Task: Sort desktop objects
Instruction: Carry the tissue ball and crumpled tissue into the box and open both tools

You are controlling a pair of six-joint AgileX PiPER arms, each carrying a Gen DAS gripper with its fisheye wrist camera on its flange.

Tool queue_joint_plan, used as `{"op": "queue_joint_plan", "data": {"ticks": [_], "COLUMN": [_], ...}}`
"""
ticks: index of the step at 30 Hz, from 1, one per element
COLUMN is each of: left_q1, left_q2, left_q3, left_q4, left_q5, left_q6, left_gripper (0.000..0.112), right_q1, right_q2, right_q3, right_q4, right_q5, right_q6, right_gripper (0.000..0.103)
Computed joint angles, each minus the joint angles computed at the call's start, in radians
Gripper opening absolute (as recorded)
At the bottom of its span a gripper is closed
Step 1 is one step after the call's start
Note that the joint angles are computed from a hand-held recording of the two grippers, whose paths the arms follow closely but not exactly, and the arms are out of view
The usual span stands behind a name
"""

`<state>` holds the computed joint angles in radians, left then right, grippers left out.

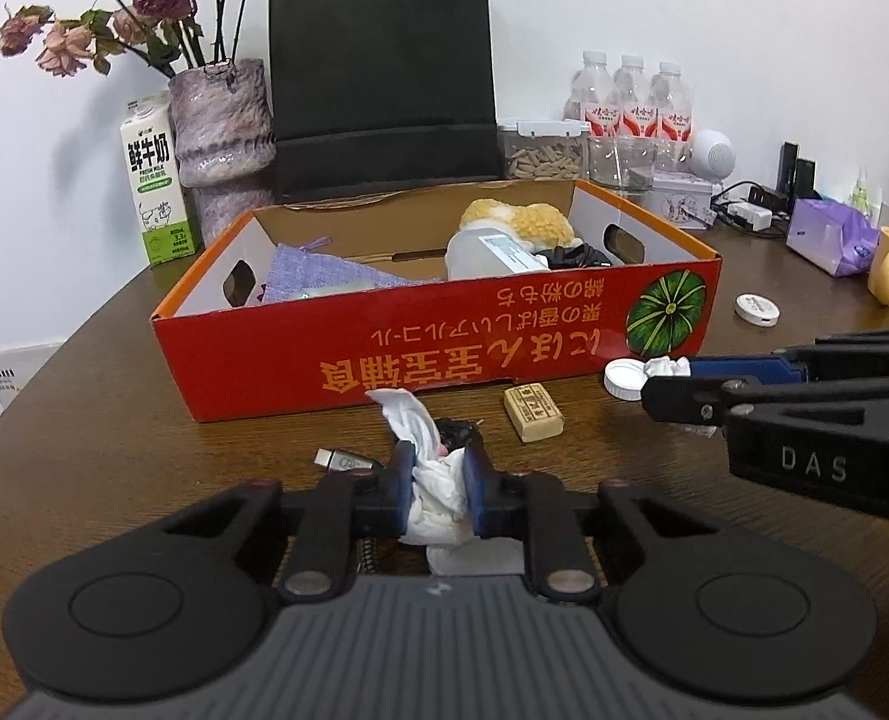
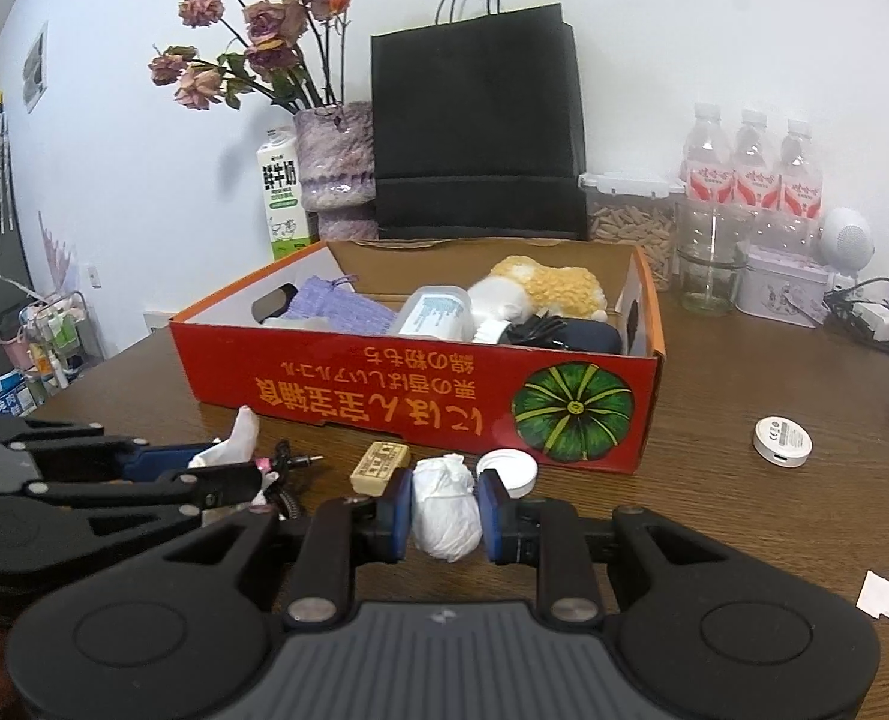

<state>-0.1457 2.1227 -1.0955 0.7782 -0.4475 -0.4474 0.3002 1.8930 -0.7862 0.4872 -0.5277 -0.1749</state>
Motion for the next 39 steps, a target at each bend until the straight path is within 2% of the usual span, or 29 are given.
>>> {"op": "queue_joint_plan", "data": {"ticks": [3,16,25,31,39], "left_q1": [0.009,0.026,0.058,0.075,0.067], "left_q2": [-0.006,-0.032,-0.03,-0.025,0.039], "left_q3": [0.001,0.021,-0.019,-0.071,-0.233], "left_q4": [0.019,0.001,0.078,0.124,0.158], "left_q5": [-0.005,-0.041,-0.075,-0.114,-0.105], "left_q6": [-0.025,-0.033,-0.123,-0.178,-0.253], "left_gripper": [0.014,0.013,0.013,0.013,0.013], "right_q1": [0.008,0.024,0.032,0.005,-0.045], "right_q2": [-0.002,-0.021,-0.024,-0.022,0.035], "right_q3": [0.003,0.008,-0.013,-0.068,-0.219], "right_q4": [0.002,-0.022,0.011,0.035,0.082], "right_q5": [-0.006,-0.014,-0.045,-0.035,0.01], "right_q6": [-0.004,0.012,-0.03,-0.063,-0.133], "right_gripper": [0.022,0.022,0.022,0.022,0.023]}}
